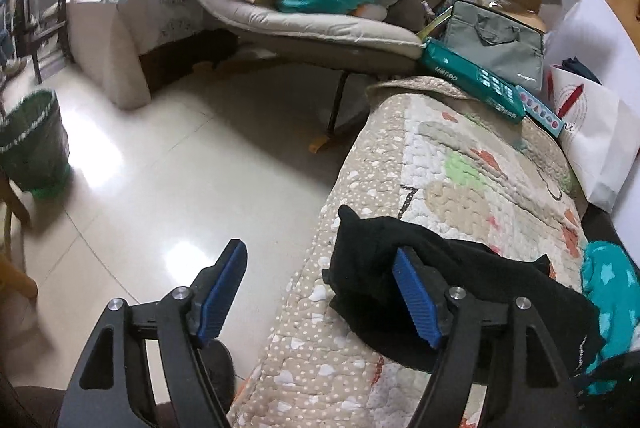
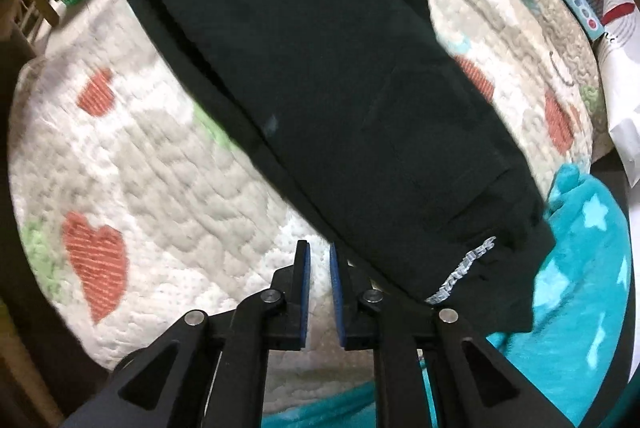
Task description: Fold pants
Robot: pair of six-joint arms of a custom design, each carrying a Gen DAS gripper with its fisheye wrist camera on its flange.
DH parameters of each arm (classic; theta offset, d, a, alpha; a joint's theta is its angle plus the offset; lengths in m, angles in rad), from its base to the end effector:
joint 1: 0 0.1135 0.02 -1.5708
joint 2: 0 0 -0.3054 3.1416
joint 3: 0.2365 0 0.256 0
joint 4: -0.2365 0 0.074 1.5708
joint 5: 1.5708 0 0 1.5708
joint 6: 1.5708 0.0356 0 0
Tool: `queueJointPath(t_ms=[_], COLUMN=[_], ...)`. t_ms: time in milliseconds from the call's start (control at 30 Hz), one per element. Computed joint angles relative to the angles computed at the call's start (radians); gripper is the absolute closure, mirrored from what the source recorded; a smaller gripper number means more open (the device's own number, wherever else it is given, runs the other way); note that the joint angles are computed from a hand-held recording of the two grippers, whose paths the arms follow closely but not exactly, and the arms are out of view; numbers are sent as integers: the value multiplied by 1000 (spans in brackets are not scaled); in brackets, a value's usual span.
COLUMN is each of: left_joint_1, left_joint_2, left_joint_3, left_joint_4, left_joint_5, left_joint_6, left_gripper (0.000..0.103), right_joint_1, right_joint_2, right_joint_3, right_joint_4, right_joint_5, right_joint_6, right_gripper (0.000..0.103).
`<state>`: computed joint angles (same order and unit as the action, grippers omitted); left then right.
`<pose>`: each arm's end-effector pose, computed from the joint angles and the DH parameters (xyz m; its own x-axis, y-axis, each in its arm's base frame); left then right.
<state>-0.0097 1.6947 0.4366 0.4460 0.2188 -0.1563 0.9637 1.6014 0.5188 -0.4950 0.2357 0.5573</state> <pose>0.2661 -0.0103 0.1193 -0.7416 -0.1448 -0.6551 0.0439 0.9639 -0.2627 0.1200 0.1581 0.1185 -0.9070 -0.4043 -0.1177 -0.3768 0.9041 -0.2018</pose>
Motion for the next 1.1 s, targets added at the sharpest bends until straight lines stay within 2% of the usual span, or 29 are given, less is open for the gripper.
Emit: queueJointPath(t_ms=[67, 100, 133, 233, 300, 433, 500, 600, 667, 700, 733, 800, 900, 1000, 1100], left_joint_1=[-35, -52, -73, -102, -101, -47, 1, 54, 56, 58, 55, 33, 13, 6, 42], left_joint_2=[-22, -32, -43, -83, -119, -183, -213, -253, -253, -240, -217, -156, -23, 74, 149], left_joint_3=[-20, -29, -40, -81, -111, -140, -140, -104, -56, -20, 23, 113, 234, 294, 310], left_joint_4=[22, 32, 45, 79, 93, 40, -9, -88, -128, -145, -156, -182, -160, -142, -132], left_joint_5=[-32, -54, -80, -101, -85, 29, 91, 161, 168, 178, 177, 151, 134, 80, 75], left_joint_6=[29, 41, 55, 84, 88, 75, 62, 26, -6, -29, -59, -110, -175, -196, -210], left_gripper=[29, 29, 29, 29, 29, 29, 29, 29, 29, 29, 29, 29, 29, 29, 29], right_joint_1=[-21, -37, -48, -131, -230, -445, -499, -566, -577, -578, -578, -581, -581, -612, -653], right_joint_2=[-68, -101, -124, -146, -122, 37, 110, 195, 259, 284, 306, 326, 323, 320, 365], right_joint_3=[23, 36, 46, 87, 100, 151, 173, 192, 217, 227, 238, 248, 268, 310, 383], right_joint_4=[-38, -52, -60, -29, 63, 271, 353, 444, 459, 461, 455, 447, 427, 389, 332], right_joint_5=[18, 39, 65, 152, 140, 45, 1, -70, -116, -125, -139, -149, -110, -63, -10], right_joint_6=[-18, -27, -33, -77, -135, -255, -262, -288, -292, -299, -305, -305, -309, -310, -318], right_gripper=[66, 50, 42, 41, 41, 41, 41, 41, 42, 55, 93, 95, 96, 96, 97])
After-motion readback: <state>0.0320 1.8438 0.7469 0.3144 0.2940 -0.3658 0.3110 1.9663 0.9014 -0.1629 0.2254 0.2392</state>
